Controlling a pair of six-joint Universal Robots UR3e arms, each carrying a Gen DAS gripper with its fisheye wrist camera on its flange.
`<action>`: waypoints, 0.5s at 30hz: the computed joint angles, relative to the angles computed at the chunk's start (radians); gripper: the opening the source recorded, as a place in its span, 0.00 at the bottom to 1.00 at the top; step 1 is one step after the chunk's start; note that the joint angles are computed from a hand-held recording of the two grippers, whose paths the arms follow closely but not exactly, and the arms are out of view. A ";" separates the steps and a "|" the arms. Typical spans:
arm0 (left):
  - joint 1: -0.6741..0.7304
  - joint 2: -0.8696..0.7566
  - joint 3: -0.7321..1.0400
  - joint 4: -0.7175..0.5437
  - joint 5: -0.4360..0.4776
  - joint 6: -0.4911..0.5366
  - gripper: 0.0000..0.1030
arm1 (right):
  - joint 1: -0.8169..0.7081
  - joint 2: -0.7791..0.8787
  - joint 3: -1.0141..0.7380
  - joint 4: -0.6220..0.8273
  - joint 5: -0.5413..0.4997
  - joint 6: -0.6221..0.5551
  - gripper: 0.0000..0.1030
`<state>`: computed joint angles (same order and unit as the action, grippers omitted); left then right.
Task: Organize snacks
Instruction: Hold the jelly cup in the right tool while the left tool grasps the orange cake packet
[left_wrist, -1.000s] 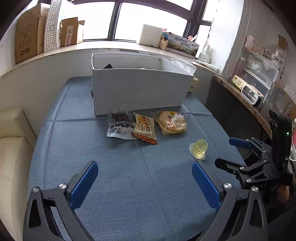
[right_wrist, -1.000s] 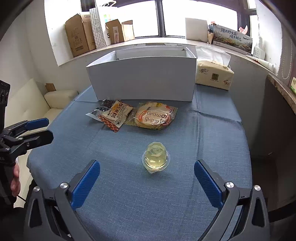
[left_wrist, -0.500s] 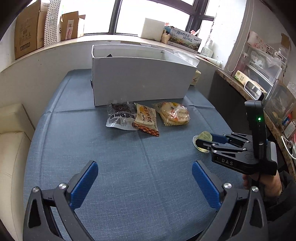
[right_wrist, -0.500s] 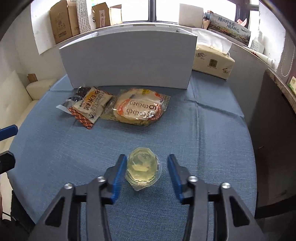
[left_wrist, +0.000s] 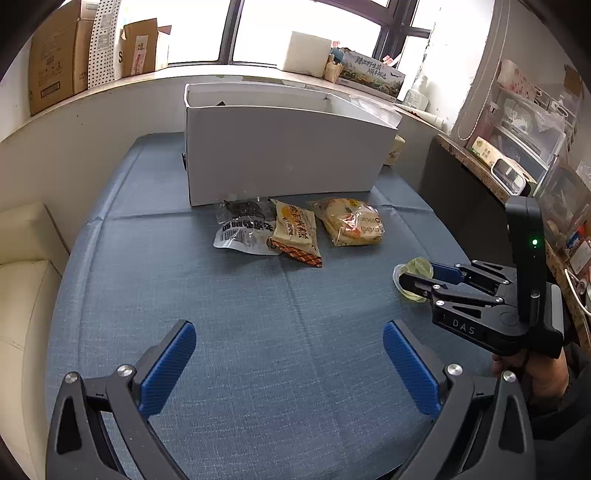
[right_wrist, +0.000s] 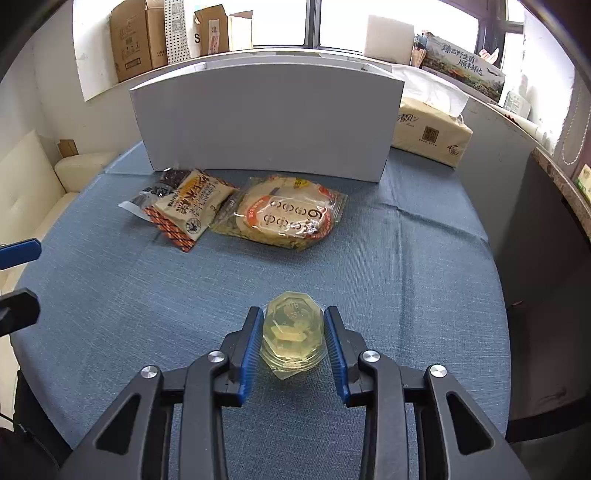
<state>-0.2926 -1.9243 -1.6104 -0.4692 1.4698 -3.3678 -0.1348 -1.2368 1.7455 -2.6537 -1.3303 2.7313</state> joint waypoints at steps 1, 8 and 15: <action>0.000 -0.003 0.003 -0.001 0.002 0.000 1.00 | -0.002 -0.005 0.000 0.000 0.003 -0.001 0.35; 0.015 -0.037 0.048 0.004 0.011 0.024 1.00 | -0.018 -0.086 0.014 0.018 0.037 -0.009 0.35; 0.047 -0.193 0.294 -0.078 0.038 0.071 1.00 | -0.050 -0.215 0.047 0.074 0.113 -0.002 0.35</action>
